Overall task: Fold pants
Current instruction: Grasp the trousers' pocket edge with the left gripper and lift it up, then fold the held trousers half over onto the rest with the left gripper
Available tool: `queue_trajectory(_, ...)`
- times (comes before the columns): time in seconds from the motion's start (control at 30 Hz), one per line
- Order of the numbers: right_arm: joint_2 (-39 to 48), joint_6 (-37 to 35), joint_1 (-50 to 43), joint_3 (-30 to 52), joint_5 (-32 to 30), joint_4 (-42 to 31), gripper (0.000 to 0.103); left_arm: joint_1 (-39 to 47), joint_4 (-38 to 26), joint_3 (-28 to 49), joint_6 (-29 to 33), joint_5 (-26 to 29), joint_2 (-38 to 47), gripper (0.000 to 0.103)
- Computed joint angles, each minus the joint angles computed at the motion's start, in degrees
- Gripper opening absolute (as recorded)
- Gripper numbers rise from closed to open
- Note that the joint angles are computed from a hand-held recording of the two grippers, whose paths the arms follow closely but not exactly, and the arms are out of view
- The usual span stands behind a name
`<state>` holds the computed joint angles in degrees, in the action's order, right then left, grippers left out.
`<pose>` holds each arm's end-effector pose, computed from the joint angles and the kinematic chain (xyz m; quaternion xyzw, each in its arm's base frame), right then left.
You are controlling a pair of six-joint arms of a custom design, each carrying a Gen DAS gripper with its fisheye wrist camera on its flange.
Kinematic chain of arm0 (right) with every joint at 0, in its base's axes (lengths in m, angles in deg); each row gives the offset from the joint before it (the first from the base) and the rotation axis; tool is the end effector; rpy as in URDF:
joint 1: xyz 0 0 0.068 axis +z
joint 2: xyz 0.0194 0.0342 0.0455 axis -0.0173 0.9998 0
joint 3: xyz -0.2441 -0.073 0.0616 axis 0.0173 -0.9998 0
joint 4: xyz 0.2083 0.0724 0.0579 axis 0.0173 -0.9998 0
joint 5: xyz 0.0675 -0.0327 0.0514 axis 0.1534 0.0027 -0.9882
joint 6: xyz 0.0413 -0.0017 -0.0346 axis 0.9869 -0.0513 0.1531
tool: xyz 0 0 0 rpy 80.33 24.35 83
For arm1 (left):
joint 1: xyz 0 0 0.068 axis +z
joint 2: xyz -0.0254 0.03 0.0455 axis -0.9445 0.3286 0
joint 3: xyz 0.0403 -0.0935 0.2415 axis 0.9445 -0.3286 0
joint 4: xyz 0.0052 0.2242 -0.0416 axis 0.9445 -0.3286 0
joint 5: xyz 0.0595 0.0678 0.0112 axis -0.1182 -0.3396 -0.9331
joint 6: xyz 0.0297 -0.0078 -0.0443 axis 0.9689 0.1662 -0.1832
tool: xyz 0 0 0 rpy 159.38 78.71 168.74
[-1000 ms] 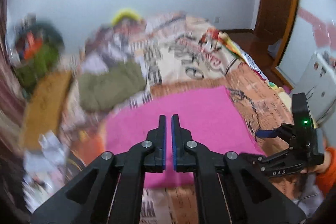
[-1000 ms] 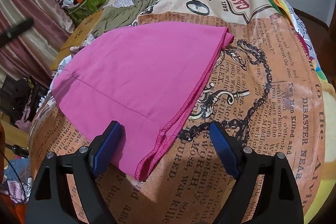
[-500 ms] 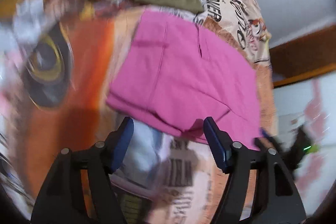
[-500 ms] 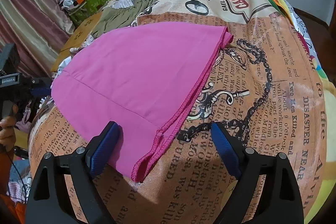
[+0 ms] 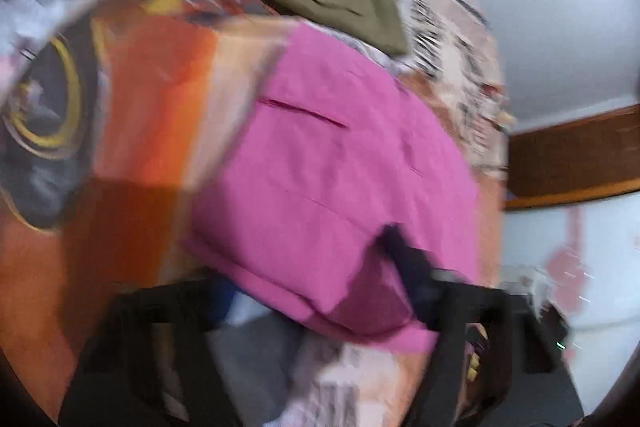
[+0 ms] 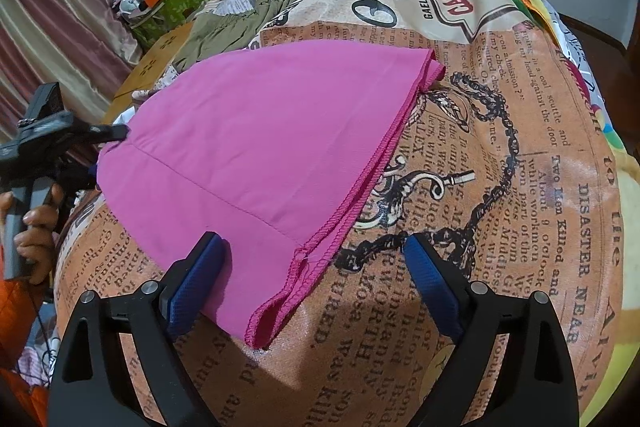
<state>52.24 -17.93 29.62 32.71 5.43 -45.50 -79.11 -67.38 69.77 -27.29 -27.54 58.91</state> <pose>0.1716 0.0948 0.2390 0.1578 0.9408 0.1203 0.2749 0.4207 -0.0804 0.2001 0.0578 0.9547 -0.2828 0.0718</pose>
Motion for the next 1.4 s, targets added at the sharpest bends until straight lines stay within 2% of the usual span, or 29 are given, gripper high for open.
queue_trajectory(0.07, 0.04, -0.1, -0.05, -0.12, -0.05, 0.18, 0.091, -0.45, 1.32, -0.77, -0.42, -0.5, -0.72, 0.037)
queue_trajectory(0.13, 0.06, -0.14, -0.1, -0.16, -0.1, 0.25, 0.092, -1.7, 3.68, -2.98, 0.38, -4.42, -3.41, 0.026)
queue_trajectory(0.2, 0.04, -0.21, -0.25, -0.31, -0.31, 0.49, 0.092, -2.9, 6.18, -5.21, 1.66, -7.62, -5.59, 0.023)
queue_trajectory(0.43, -0.1, -0.33, -0.43, -0.62, -0.31, 0.89, 0.093, -7.63, 17.75, -15.41, 8.29, -17.82, -17.28, 0.018)
queue_trajectory(0.53, -0.16, -0.42, -0.55, -0.73, -0.29, 0.97, 0.093, -12.33, 25.37, -21.42, 13.48, -23.47, -24.14, 0.018)
queue_trajectory(0.7, -0.34, 0.03, -0.3, -0.66, 0.01, 0.67, 0.093, -18.31, 30.37, -25.12, 19.32, -25.72, -29.58, 0.018)
queue_trajectory(0.77, -0.44, 0.05, -0.36, -0.74, 0.04, 0.68, 0.093, -20.15, 29.26, -24.12, 20.45, -24.64, -29.65, 0.017)
queue_trajectory(0.93, -0.35, -0.25, -0.55, -0.74, -0.13, 0.71, 0.093, -23.37, 16.67, -13.36, 20.5, -16.39, -23.62, 0.015)
queue_trajectory(1.27, -0.51, 0.02, -0.32, -0.85, 0.05, 0.79, 0.093, -26.81, 4.14, -2.79, 18.68, -11.35, -13.99, 0.015)
queue_trajectory(1.4, -0.51, 0.02, -0.31, -0.83, 0.03, 0.74, 0.093, -27.25, 2.1, -2.72, 19.48, -10.07, -12.75, 0.015)
